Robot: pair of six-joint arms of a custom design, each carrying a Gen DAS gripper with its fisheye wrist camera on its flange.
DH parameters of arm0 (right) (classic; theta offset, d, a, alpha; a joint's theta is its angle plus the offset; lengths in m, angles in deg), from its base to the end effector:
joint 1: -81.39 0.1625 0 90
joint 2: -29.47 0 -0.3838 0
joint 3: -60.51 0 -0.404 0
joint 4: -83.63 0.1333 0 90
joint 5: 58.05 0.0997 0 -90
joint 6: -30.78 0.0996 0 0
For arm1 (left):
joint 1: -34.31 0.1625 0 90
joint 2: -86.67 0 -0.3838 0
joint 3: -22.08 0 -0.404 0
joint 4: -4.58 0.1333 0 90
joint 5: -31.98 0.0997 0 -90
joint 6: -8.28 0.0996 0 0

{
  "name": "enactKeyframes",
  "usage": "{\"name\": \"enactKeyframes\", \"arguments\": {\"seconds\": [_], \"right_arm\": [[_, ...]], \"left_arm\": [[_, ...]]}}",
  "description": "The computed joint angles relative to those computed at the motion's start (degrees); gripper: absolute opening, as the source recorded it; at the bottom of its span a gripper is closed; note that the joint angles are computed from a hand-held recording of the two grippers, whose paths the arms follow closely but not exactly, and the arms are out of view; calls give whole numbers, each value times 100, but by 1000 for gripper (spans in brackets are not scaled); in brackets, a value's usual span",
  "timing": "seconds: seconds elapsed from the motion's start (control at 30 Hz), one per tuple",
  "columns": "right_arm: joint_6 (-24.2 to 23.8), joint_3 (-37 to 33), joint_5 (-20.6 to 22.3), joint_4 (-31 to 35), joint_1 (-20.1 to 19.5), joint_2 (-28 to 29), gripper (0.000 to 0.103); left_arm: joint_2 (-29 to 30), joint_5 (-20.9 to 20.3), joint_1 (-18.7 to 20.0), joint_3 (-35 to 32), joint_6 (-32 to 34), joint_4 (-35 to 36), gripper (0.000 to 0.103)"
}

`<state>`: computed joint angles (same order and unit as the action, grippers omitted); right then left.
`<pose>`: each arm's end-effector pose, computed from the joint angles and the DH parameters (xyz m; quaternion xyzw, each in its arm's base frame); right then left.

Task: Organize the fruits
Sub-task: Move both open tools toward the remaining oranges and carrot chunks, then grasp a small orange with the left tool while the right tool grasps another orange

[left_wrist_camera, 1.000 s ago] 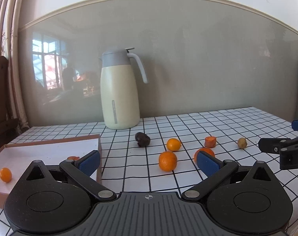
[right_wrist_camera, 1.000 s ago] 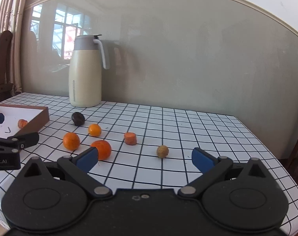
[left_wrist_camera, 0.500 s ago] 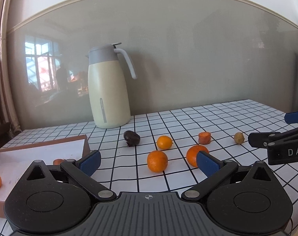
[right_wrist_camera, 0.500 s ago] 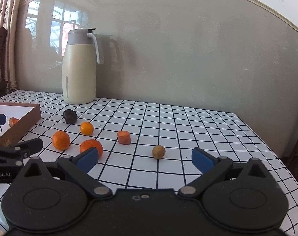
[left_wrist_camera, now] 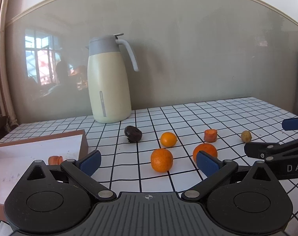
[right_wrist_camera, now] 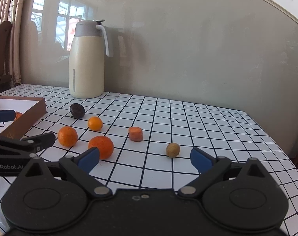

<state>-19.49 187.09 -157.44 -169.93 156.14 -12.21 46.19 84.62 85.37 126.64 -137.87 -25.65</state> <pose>-0.0024 -0.4539 0.0937 0.1825 -0.7508 0.4969 0.3950 -0.1502 -0.4941 -0.0786 0.3746 0.7623 -0.4579 0.2625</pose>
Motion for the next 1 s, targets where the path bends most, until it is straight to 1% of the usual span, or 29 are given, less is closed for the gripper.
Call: {"name": "enactKeyframes", "arguments": {"seconds": [0.13,0.27,0.37,0.43,0.5,0.57,0.63,0.67,0.7,0.73,0.83,1.0], "right_arm": [[-149,-96,-55,-7,16,69,92],[-37,-155,-105,108,-17,33,91],[-26,-118,45,178,-36,6,89],[-143,-143,74,168,-2,69,89],[-246,-198,47,202,21,128,89],[-242,-229,43,283,10,151,89],[-165,-247,90,417,-27,146,87],[-137,-248,97,540,-35,121,84],[-131,-238,116,698,-36,83,78],[-153,-243,143,816,-28,66,76],[-198,-315,139,972,17,98,67],[-100,-460,109,1513,71,45,63]], "left_arm": [[57,-12,34,-107,-49,108,102],[131,-8,69,-216,-40,167,102],[195,-42,90,-309,-43,232,102],[234,-80,114,-372,-72,292,102],[255,-80,143,-429,-128,373,100],[274,-57,172,-475,-147,437,97],[320,-33,209,-561,-156,530,94],[343,-7,229,-611,-193,602,93],[370,33,250,-677,-261,713,92],[395,70,266,-735,-321,805,90],[519,62,294,-979,-469,1122,81],[756,72,388,-1459,-726,1682,78]]}}
